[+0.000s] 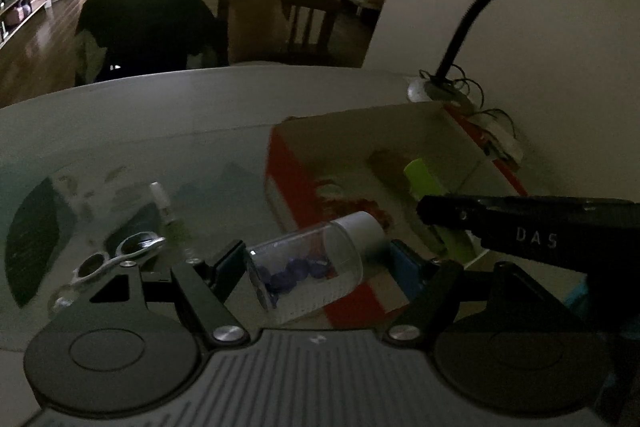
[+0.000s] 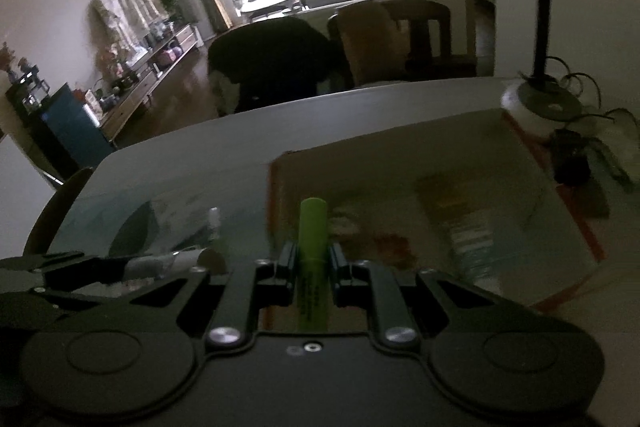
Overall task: Organize rigid objects
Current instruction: 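Carry the clear bottle and green highlighter over the red box with both tools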
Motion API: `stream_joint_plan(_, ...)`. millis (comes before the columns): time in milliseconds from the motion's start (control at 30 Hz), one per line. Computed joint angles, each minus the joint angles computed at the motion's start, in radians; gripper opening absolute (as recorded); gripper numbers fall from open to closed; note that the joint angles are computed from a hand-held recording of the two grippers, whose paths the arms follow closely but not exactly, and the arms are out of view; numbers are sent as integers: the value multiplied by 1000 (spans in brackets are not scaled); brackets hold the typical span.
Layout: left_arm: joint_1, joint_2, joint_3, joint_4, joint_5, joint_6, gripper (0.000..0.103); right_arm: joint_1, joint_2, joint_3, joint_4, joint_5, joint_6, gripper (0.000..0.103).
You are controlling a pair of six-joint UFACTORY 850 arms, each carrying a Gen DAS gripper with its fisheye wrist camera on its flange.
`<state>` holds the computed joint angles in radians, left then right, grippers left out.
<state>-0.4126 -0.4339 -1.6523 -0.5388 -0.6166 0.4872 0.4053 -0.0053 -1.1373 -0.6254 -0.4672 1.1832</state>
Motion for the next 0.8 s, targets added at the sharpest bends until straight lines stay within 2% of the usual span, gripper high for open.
stream_joint_plan(233,-56,-64,-83,85,-5,-96,77,-97,30,40,85,25,-109,16)
stream_joint_plan(533,-122,-160,-201,216,-18,-190,77,-177,10,54,181,44,-257,16)
stream_joint_plan(700,-145,-245,-311,271,-58,-264,77,-208,-8,58,226,46,-337,16)
stream_joint_plan(800,-147,-307,-393,254,-96,-276,77,-222,-17,58,268,44,-398,16)
